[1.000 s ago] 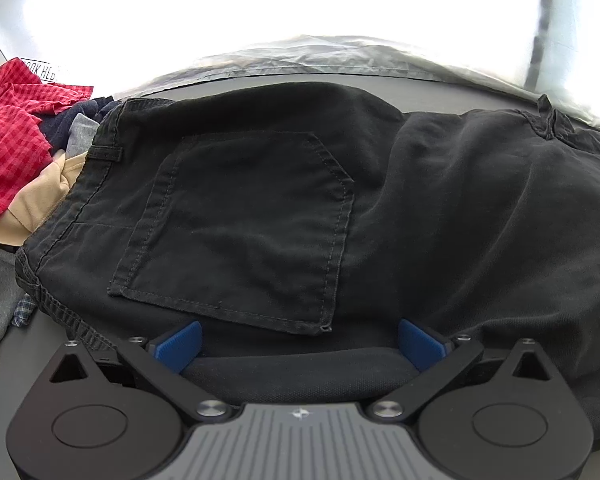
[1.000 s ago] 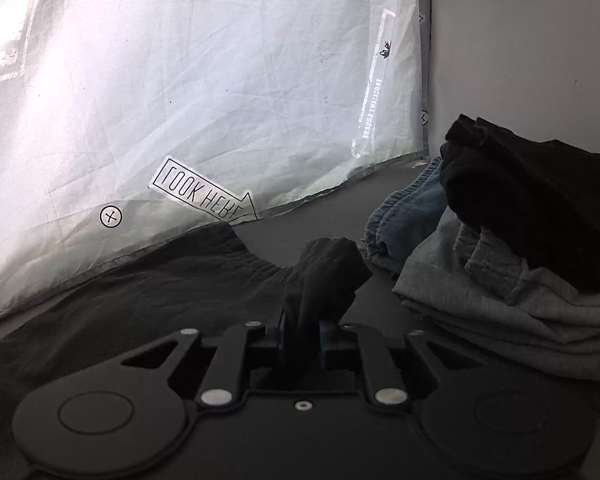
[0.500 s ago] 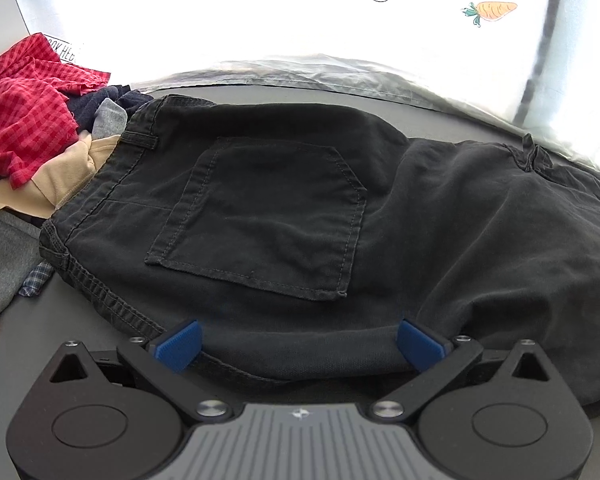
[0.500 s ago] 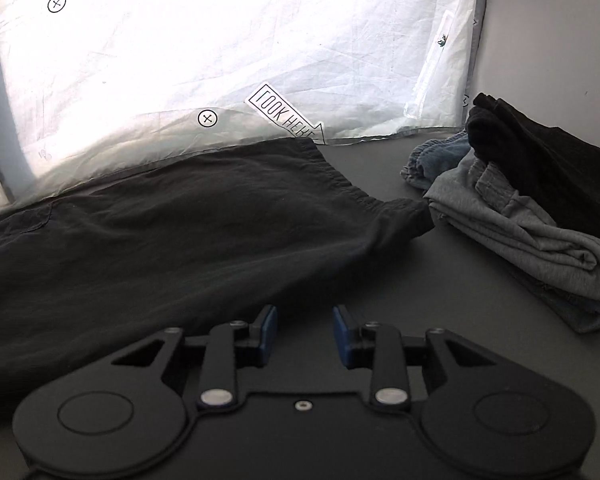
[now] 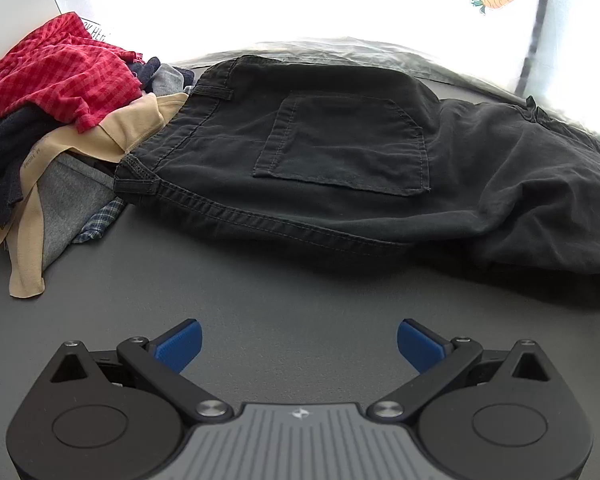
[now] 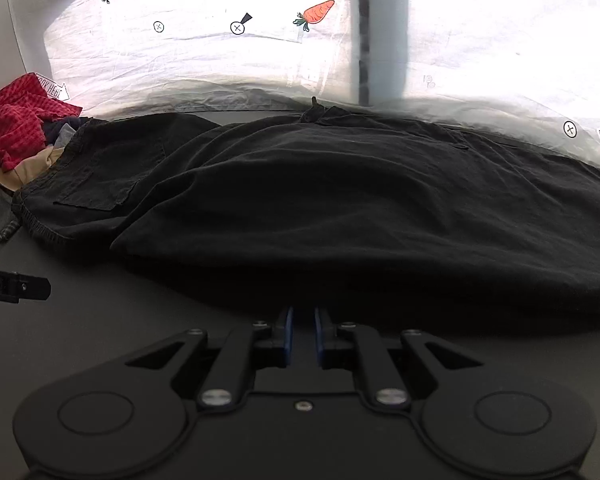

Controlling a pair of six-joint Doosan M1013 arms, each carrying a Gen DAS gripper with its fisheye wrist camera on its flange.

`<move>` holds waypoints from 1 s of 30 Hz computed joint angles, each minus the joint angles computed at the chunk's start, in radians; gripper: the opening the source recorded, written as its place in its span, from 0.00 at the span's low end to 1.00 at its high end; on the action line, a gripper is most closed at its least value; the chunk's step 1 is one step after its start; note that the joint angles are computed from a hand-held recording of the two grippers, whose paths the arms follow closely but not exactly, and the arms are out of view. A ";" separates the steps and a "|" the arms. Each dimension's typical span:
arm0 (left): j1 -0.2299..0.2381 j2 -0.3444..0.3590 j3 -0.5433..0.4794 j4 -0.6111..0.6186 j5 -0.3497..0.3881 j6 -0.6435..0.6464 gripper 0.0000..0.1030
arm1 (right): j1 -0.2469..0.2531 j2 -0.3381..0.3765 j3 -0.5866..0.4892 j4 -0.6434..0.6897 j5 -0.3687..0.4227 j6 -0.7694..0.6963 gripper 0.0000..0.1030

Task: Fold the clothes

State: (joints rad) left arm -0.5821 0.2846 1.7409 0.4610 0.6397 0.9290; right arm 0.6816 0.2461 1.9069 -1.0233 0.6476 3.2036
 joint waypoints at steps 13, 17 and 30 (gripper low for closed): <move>0.076 0.067 -0.070 -0.079 -0.063 0.050 1.00 | -0.036 0.075 -0.143 -0.034 0.151 0.016 0.28; 0.084 0.081 -0.073 -0.114 -0.056 0.063 1.00 | -0.039 0.080 -0.143 0.046 0.120 -0.075 0.39; 0.101 0.086 -0.065 -0.136 -0.009 0.071 1.00 | -0.039 0.085 -0.136 0.137 -0.105 -0.275 0.43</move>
State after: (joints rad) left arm -0.4807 0.3702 1.6762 0.3250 0.6303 0.9997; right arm 0.6431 0.3312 1.7707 -0.8860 0.5428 2.9290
